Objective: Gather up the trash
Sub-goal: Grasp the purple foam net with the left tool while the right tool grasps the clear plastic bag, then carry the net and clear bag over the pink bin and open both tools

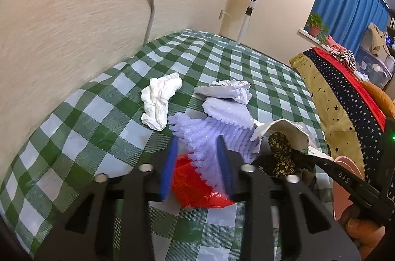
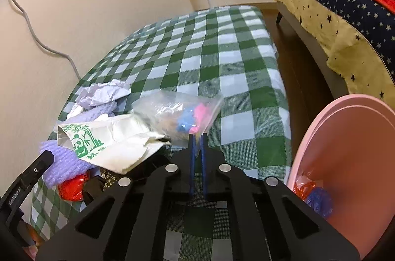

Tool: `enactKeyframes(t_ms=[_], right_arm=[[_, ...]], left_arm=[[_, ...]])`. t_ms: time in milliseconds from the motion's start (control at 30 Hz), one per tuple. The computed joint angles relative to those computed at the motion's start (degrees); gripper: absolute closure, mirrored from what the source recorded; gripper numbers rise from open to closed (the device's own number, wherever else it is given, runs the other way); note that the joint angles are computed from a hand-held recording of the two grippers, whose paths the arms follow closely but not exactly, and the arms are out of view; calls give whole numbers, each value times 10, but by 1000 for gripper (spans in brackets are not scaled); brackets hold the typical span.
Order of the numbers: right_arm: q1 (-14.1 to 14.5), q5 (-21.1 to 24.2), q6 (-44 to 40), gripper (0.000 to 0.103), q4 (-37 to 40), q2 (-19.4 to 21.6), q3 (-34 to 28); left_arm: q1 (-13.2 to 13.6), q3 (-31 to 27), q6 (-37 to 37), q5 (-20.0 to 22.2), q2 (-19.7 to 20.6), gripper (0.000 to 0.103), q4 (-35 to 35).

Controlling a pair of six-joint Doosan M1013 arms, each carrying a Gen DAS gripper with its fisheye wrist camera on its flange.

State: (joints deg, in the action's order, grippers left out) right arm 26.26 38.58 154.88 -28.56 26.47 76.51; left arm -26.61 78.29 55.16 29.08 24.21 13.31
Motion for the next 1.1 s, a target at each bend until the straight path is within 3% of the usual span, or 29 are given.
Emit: enactKeyframes(t_ms=[100, 233, 633, 1100], right_arm=[[0, -8, 9, 100, -8, -5, 3], [3, -8, 21, 101, -29, -10, 6], [23, 12, 45, 101, -92, -41, 21], [47, 58, 71, 101, -140, -89, 44]], left_arm=[[-1, 0, 7, -7, -2, 90, -4], [-3, 5, 14, -20, -10, 93, 1], [-2, 31, 17, -46, -42, 94, 20], [-5, 63, -36, -83, -80, 94, 97]])
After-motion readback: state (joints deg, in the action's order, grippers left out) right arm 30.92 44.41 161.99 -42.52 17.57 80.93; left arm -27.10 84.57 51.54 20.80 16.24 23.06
